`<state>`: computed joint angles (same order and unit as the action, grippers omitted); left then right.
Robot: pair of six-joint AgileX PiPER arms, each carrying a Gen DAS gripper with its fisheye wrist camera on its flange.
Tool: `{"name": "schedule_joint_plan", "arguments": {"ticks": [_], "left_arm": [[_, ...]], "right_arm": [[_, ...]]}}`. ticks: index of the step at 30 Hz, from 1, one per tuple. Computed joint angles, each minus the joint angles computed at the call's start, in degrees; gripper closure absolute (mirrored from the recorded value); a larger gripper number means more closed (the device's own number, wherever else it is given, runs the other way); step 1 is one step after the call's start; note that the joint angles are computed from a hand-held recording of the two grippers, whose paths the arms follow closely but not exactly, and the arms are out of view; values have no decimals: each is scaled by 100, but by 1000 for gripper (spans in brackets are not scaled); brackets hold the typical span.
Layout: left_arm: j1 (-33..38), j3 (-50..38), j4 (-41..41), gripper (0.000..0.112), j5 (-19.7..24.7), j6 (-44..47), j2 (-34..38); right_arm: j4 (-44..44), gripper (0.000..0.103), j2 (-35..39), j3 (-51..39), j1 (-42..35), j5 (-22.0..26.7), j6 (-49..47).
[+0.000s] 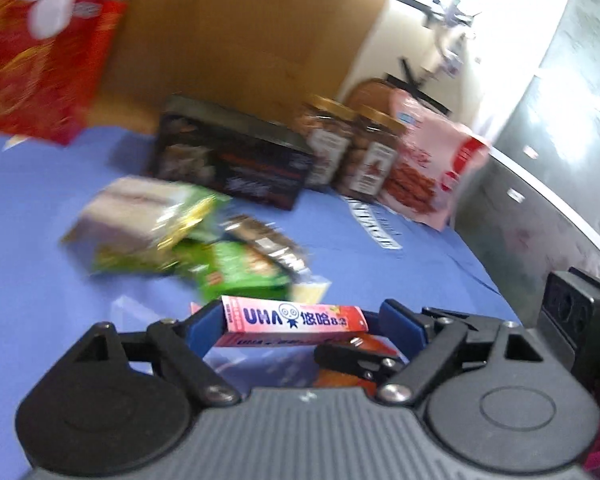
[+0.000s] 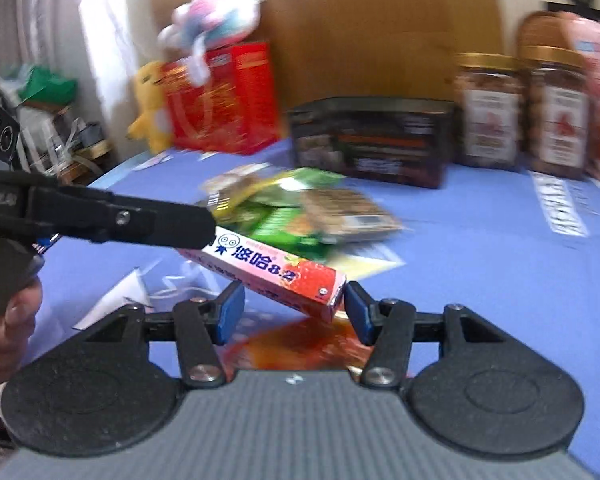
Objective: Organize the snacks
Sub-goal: 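Hold the candy box out with the right tool while the left tool grasps it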
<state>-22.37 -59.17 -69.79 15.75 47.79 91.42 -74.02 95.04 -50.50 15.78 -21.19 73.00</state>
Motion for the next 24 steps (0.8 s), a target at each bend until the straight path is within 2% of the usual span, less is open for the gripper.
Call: {"name": "schedule_joint_plan", "arguments": {"ticks": [3,6,10,15,16,18,20,22,24], "left_arm": [[224,330,-258,26,33,155,-113],[522,618,-955,25,183,750,-237],[824,907,-1790,18,154,1527,-505],[1299,793,-1584,20,950,1035,-204],[1272,762,-1517,21,996,960,-130],[1115,744,-1438,26,906,909,-40],[910,657,-1248,39,777,801,48],[626,558,-748,43,390,380,65],[355,452,65,45,-7,-314,57]], "right_arm": [[-611,45,263,-263,221,81,466],[-534,43,244,-247,316,190,265],[-232,39,83,-65,286,289,-150],[-309,39,112,-64,346,385,-120],[-364,39,158,-107,355,367,-85],[-340,40,188,-120,400,381,-163],[-343,40,211,-137,453,380,-247],[57,41,186,-92,550,508,-677],[411,47,176,-74,608,652,-1010]]}}
